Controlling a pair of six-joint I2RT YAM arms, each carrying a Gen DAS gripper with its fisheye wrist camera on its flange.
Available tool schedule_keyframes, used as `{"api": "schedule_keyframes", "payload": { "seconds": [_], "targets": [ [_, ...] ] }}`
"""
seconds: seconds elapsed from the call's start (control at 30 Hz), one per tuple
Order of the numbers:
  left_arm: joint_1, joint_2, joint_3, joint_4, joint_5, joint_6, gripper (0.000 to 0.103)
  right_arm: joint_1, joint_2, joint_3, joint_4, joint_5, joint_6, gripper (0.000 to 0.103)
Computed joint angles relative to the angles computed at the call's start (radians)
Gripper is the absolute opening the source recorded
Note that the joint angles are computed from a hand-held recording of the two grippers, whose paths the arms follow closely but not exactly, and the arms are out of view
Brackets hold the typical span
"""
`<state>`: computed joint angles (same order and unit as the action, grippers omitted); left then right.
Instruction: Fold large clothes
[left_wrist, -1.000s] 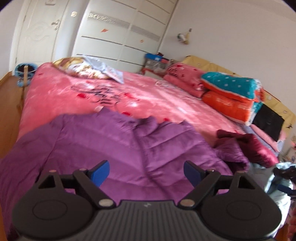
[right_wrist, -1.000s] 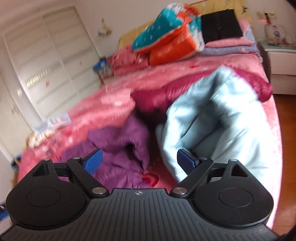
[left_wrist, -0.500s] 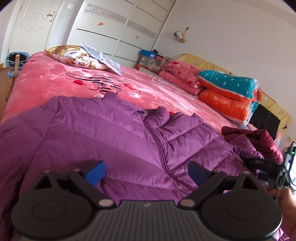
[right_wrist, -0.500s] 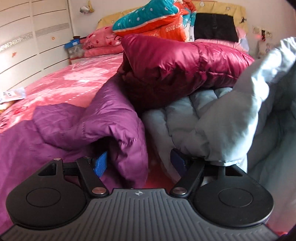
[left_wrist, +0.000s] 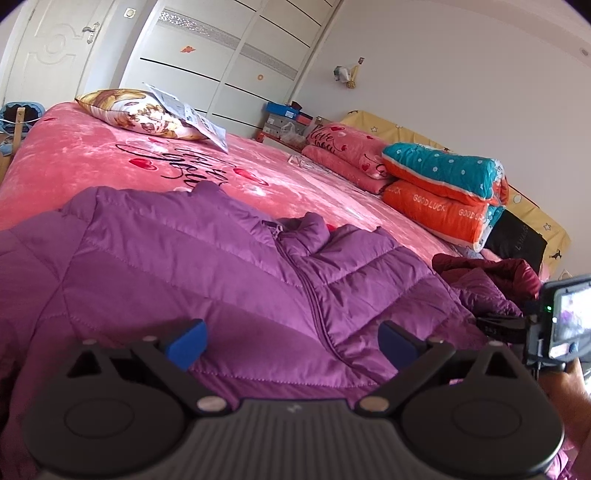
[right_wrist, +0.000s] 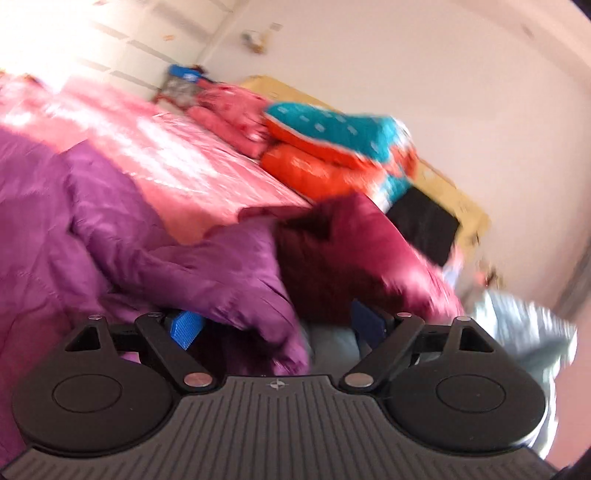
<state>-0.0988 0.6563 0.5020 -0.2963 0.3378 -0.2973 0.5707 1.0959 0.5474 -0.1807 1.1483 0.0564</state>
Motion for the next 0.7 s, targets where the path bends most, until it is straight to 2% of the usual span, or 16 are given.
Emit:
{"api": "schedule_keyframes", "payload": {
  "seconds": [0.13, 0.27, 0.37, 0.4, 0.43, 0.47, 0.5, 0.57, 0.63, 0.7],
  "targets": [
    [-0.01, 0.02, -0.002, 0.021, 0.004, -0.017, 0.099, -0.003, 0.019, -0.047, 0.222, -0.051, -0.285, 0.103],
    [-0.014, 0.032, -0.005, 0.039, 0.007, -0.028, 0.099, 0.005, 0.048, -0.056, 0.328, -0.094, -0.493, 0.103],
    [-0.016, 0.046, -0.006, 0.055, 0.011, -0.039, 0.099, 0.001, 0.079, -0.04, 0.336, -0.128, -0.584, 0.103],
    [-0.015, 0.052, -0.005, 0.06, 0.015, -0.045, 0.099, 0.004, 0.077, -0.006, 0.255, -0.142, -0.55, 0.097],
    [-0.011, 0.059, -0.006, 0.066, 0.021, -0.049, 0.099, -0.005, 0.082, 0.021, 0.194, -0.164, -0.515, 0.07],
    [-0.007, 0.066, -0.005, 0.071, 0.026, -0.053, 0.099, -0.004, 0.09, 0.041, 0.157, -0.162, -0.486, 0.055],
    [-0.004, 0.07, -0.004, 0.075, 0.032, -0.057, 0.099, -0.004, 0.096, 0.054, 0.137, -0.164, -0.461, 0.05],
    [0.003, 0.079, -0.002, 0.08, 0.042, -0.059, 0.099, -0.013, 0.122, 0.095, 0.079, -0.172, -0.386, 0.03],
    [0.012, 0.079, 0.002, 0.076, 0.056, -0.058, 0.099, -0.02, 0.145, 0.125, 0.034, -0.167, -0.318, 0.021],
    [0.018, 0.076, 0.004, 0.072, 0.066, -0.055, 0.099, -0.038, 0.165, 0.172, -0.009, -0.182, -0.229, 0.017]
  ]
}}
